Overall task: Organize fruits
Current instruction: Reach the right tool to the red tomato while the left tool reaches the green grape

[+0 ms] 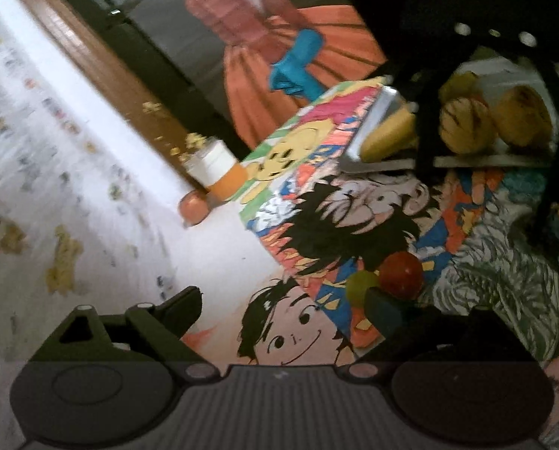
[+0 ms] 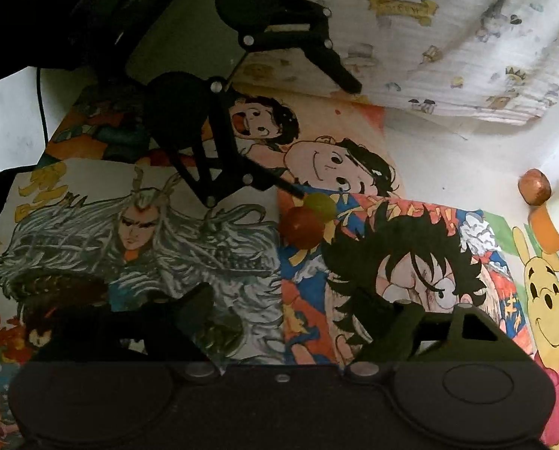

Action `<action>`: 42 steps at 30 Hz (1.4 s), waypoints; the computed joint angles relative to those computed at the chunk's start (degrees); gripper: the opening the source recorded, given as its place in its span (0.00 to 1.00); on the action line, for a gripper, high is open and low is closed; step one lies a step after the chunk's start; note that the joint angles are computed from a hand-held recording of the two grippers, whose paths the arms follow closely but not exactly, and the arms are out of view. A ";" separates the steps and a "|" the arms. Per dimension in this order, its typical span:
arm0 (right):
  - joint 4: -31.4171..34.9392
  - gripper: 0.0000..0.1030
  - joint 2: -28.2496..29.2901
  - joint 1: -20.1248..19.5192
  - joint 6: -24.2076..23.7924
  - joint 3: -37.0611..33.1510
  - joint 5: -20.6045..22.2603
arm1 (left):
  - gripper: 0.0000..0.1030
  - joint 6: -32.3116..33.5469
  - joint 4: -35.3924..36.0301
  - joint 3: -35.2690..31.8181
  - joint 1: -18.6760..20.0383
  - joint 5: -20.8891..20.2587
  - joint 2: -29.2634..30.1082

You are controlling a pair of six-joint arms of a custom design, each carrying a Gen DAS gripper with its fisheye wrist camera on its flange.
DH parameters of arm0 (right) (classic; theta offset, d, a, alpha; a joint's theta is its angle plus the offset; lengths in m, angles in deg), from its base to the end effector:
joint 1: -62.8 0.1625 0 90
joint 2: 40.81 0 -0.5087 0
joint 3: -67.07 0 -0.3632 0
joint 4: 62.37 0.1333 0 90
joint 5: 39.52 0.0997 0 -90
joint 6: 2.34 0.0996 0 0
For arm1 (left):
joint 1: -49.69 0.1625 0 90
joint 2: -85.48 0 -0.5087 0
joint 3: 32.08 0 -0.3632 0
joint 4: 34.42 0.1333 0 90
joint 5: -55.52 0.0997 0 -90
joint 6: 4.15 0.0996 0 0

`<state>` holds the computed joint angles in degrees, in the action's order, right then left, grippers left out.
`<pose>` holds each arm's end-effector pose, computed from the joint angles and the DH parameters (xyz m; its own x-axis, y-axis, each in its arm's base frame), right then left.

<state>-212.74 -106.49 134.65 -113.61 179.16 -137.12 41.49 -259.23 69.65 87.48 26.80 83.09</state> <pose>-0.0667 -0.5890 0.2912 0.0564 -0.9824 0.1783 -0.9781 -0.0185 0.2071 -0.3060 -0.5165 -0.1558 -0.0269 0.4043 -0.9142 0.9480 0.3004 0.1049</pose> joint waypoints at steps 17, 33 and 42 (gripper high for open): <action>0.84 0.78 2.83 0.15 5.35 -2.68 -0.28 | 0.91 -1.53 0.30 -3.25 3.14 -5.05 -0.87; 0.14 0.58 5.45 0.72 14.02 -3.69 1.37 | 0.90 -24.53 8.34 -1.60 6.33 -7.80 -4.95; -1.40 0.58 5.76 0.78 14.95 -3.49 1.45 | 0.90 -34.36 12.68 -1.36 7.54 -6.18 -6.07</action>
